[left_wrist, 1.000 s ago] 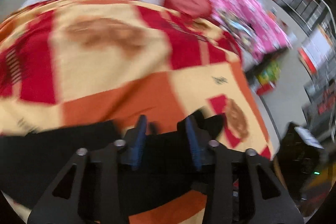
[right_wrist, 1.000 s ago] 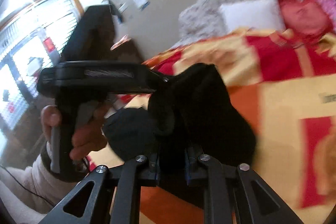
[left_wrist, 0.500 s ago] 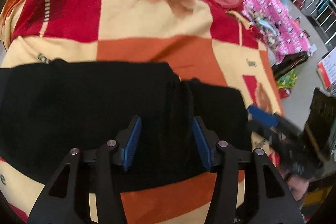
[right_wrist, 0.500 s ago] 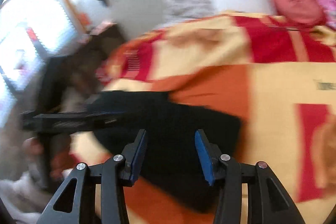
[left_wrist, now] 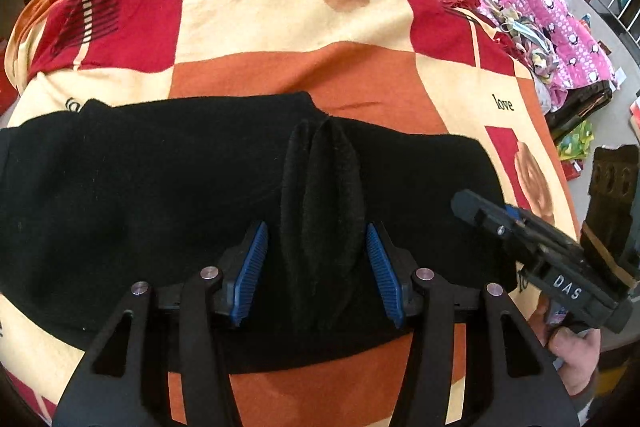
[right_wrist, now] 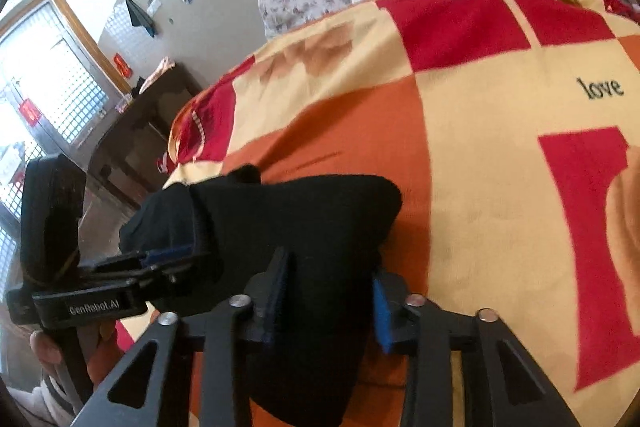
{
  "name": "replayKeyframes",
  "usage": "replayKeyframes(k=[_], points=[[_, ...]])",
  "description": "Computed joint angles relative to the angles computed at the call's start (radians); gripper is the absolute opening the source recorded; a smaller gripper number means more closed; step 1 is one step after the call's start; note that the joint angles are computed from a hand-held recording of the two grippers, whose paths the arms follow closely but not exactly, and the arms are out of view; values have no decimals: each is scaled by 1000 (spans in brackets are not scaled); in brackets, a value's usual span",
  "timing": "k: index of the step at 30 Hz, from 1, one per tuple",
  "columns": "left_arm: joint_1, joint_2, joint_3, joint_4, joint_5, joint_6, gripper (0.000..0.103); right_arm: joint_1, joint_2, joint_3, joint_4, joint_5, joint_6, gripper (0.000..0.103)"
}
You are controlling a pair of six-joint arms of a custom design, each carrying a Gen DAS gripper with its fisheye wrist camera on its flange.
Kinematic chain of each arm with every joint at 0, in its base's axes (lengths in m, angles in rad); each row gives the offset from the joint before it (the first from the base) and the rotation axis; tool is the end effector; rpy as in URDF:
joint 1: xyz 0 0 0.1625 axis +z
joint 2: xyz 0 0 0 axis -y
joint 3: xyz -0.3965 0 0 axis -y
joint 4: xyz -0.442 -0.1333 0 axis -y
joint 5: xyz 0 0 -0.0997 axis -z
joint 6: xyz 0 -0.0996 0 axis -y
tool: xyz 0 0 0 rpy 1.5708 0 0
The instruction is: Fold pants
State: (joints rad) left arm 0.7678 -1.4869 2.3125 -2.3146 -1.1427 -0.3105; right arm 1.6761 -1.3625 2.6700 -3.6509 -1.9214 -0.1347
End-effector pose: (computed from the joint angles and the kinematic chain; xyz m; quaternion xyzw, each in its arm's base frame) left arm -0.1844 -0.4208 0.1343 0.2464 0.9448 -0.0782 0.2013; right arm 0.1336 -0.3215 0.1263 0.0440 -0.9134 0.3686 0.1670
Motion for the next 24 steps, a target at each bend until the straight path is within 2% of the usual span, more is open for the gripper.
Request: replayKeyframes(k=[3, 6, 8, 11, 13, 14, 18, 21, 24], points=[[-2, 25, -14, -14, 2, -4, 48, 55, 27, -43, 13, -72, -18, 27], [1, 62, -35, -33, 0, -10, 48, 126, 65, -102, 44, -211, -46, 26], [1, 77, -40, -47, 4, -20, 48, 145, 85, -121, 52, -267, -56, 26], [-14, 78, -21, -78, 31, -4, 48, 111, 90, -120, 82, -275, -43, 26], [-15, 71, -16, -80, 33, 2, 48, 59, 46, -84, 58, -189, -10, 27], [-14, 63, -17, -68, 30, 1, 48, 51, 26, -76, 68, -173, 7, 28], [-14, 21, -15, -27, 44, -18, 48, 132, 22, -89, 56, -295, -1, 32], [-11, -19, -5, -10, 49, -35, 48, 173, 6, -95, 84, -297, -4, 32], [-17, -55, 8, 0, 67, -41, 48, 215, 51, -126, 108, -338, -19, 32]])
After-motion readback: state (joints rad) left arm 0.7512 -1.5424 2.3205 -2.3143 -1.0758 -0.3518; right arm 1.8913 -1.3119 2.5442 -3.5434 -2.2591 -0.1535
